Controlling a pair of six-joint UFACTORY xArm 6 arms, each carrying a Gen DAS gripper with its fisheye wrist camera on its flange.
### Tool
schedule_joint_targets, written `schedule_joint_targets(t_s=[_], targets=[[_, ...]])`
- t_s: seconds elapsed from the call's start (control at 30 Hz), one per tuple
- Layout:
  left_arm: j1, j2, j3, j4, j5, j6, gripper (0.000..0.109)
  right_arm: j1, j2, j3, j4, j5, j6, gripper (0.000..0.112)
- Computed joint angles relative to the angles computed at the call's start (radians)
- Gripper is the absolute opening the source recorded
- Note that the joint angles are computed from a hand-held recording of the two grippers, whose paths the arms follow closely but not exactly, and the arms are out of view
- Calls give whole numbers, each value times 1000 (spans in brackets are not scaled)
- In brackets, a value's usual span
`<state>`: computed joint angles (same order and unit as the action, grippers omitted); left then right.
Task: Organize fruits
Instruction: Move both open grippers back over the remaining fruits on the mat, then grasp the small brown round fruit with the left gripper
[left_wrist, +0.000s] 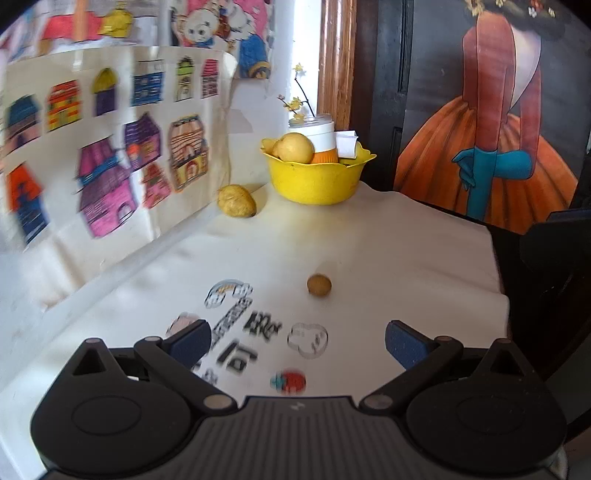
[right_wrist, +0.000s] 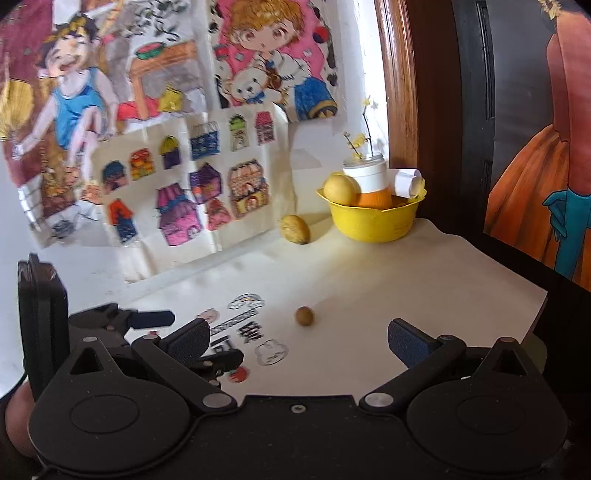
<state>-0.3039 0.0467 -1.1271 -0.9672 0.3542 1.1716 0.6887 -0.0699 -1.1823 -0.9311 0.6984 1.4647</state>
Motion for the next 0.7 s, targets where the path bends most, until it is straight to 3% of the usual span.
schedule_joint_targets(t_s=[0.17,0.43,0.7], targets=[[-41,168,-171,26,-14,17,101,-110,18,16,23,-112,-70,102],[-71,391,-385,189,19,-98,84,-213,104,12,82,-234,-162,102],[-75,484,-469,260,67,-157,63,-255,179,-18,135,-292,-238,102]])
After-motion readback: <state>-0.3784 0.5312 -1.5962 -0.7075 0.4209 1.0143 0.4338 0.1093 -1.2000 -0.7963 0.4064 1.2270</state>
